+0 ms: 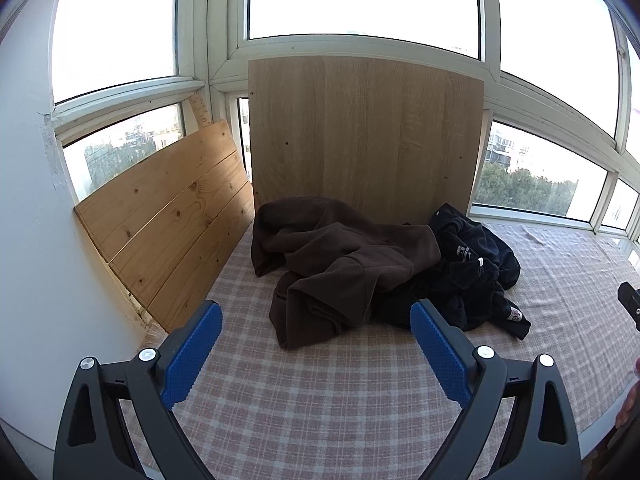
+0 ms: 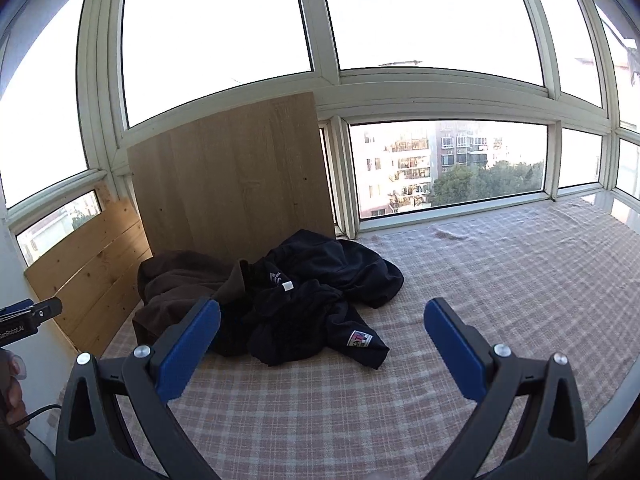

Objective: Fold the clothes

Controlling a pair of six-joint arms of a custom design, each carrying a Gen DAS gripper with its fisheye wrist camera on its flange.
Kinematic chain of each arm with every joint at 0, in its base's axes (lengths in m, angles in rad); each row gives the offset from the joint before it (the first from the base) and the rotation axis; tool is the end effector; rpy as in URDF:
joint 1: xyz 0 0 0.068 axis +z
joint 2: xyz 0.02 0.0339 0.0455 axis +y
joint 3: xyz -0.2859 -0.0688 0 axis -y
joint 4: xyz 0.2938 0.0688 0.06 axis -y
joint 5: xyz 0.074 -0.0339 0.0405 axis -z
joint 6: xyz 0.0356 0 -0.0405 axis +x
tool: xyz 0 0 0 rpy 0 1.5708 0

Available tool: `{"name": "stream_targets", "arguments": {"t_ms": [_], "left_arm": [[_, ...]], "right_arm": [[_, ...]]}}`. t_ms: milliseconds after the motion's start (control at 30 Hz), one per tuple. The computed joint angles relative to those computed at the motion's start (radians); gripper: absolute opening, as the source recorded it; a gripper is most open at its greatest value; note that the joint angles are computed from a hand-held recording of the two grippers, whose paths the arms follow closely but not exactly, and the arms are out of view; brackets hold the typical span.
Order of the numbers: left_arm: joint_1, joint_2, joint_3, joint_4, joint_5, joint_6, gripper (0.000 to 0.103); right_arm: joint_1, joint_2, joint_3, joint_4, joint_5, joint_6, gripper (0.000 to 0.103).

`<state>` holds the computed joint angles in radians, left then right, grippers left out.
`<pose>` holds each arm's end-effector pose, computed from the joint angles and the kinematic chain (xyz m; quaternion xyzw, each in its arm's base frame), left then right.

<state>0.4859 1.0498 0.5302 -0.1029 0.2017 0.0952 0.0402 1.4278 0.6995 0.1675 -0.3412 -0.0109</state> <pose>0.2252 0.1109 0.2042 -0.1267 0.8772 0.0443 0.4609 0.3288 0.0251 0.1885 -0.1041 0.8601 0.1556 0.4746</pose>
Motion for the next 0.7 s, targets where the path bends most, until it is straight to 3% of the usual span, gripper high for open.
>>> {"name": "stream_targets", "arguments": {"t_ms": [67, 200, 267, 467, 533, 633, 667, 700], "left_arm": [[0.029, 0.006, 0.005, 0.013, 0.056, -0.008, 0.096], [0.084, -0.013, -0.018, 0.080, 0.178, -0.037, 0.096], [0.080, -0.016, -0.030, 0.105, 0.151, -0.059, 0.097], [0.043, 0.100, 0.027, 0.045, 0.074, 0.012, 0.097], [0.042, 0.128, 0.057, -0.003, 0.079, 0.027, 0.097], [0.038, 0.124, 0.052, 0.017, 0.060, 0.042, 0.097], [0.033, 0.120, 0.047, 0.034, 0.042, 0.047, 0.097], [0.029, 0.119, 0.043, 0.047, 0.026, 0.052, 0.097]], "right_arm": [[0.007, 0.031, 0.048, -0.086, 0.008, -0.002, 0.103], [-0.015, -0.003, 0.018, -0.018, -0.037, 0.055, 0.103], [-0.007, 0.009, 0.038, -0.052, -0.017, 0.018, 0.103], [0.046, 0.024, 0.064, -0.110, 0.089, -0.077, 0.103], [0.086, -0.032, 0.034, -0.071, 0.169, -0.131, 0.103], [0.153, -0.103, -0.054, 0.116, 0.301, -0.265, 0.103], [0.167, -0.084, -0.048, 0.123, 0.326, -0.296, 0.103], [0.165, -0.033, -0.001, 0.050, 0.305, -0.305, 0.103]]}}
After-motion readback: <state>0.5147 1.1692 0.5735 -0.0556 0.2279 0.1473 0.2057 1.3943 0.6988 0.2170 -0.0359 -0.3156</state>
